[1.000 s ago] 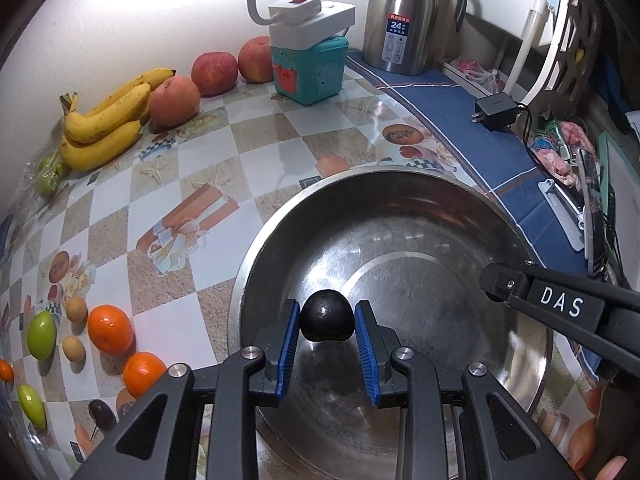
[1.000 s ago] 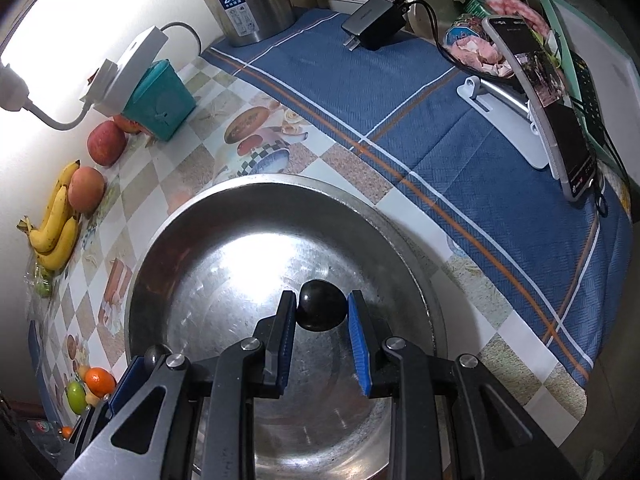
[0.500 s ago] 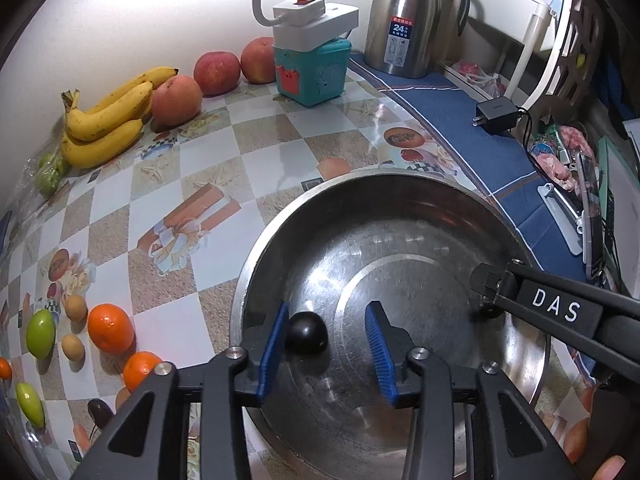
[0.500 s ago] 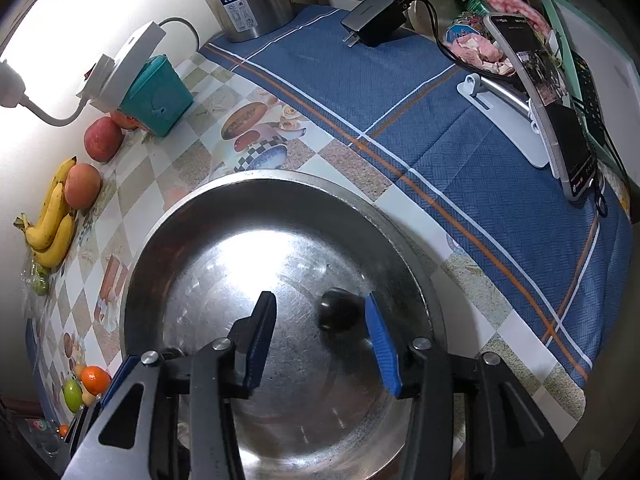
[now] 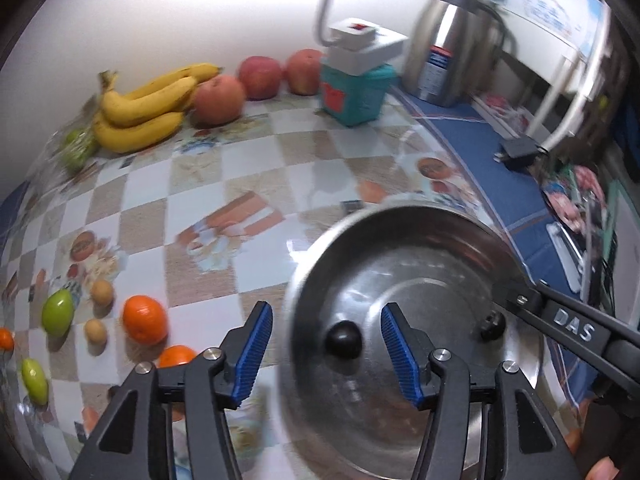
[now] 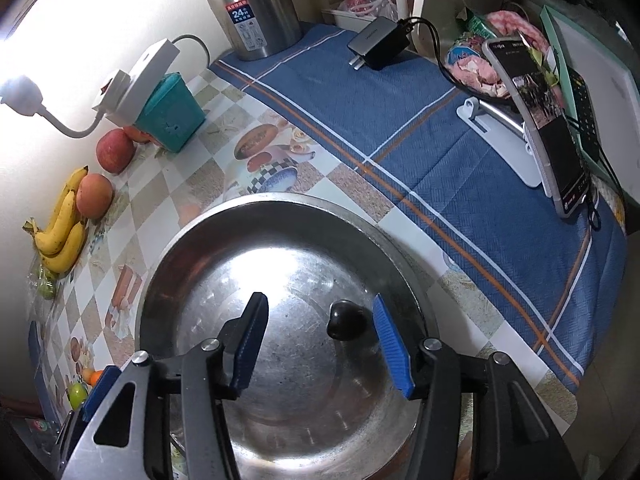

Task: Organize fruits
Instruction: 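Open the right tool to drop its plum while the left tool drops its plum, then move both open tools back over the remaining fruit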

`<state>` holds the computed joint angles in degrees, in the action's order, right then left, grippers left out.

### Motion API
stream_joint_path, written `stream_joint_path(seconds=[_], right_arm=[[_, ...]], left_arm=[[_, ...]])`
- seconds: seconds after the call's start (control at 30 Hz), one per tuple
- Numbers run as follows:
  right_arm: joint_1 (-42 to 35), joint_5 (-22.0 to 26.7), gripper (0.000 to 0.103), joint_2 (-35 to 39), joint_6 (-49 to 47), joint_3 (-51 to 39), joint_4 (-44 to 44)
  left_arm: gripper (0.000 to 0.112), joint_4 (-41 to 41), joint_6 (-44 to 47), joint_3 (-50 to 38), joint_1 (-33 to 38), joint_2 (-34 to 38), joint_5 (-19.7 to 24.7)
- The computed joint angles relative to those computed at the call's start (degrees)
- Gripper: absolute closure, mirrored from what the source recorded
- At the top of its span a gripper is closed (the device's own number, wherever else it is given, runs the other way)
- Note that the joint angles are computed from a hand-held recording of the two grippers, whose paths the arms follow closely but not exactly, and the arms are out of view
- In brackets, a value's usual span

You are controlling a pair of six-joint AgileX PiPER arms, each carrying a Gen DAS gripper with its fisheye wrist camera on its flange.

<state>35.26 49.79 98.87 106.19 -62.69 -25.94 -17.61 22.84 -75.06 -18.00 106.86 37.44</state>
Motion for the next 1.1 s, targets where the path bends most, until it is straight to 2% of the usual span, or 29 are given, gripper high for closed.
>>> stream_joint_path(seconds=[0.3,0.63,0.77,0.8,0.83,0.87,1.0,1.1], right_arm=[[1.48,1.63,0.047,1.88,-2.73,-3.52,0.09],[3.57,4.16,0.047,5.27,-7.37,-9.99,-0.21],[4.06,4.93,0.045,6.46,-9.52,-11.82,0.16],[4.08,5.09,0.04,6.78,-10.17,-12.21,0.29],[4.14,5.26,0.024,7.0,-10.45,-12.47,0.32],[4.21,5.41,0.018,7.23,-10.72,-12.72,0.2],[4.44,5.61,0.018,7.7,-11.45,-13.28,-0.09],[4.54,5.96,0.018,8.53,-12.59,-14.16,0.1]], left_arm=[[0.051,7.41,-15.01,-4.15,5.78,1.84,3.01],[0.05,8.31,-20.78,-7.98,12.26,4.32,7.36],[0.031,10.0,-23.78,-9.04,13.17,5.44,8.84],[0.029,10.25,-24.1,-9.18,13.33,5.62,9.09],[0.028,10.67,-24.71,-9.29,13.44,5.93,9.33],[0.026,11.17,-25.48,-9.46,13.56,6.29,9.7],[0.015,12.11,-26.58,-9.49,13.88,6.69,10.03],[0.01,12.48,-27.04,-9.44,13.98,6.71,10.0]])
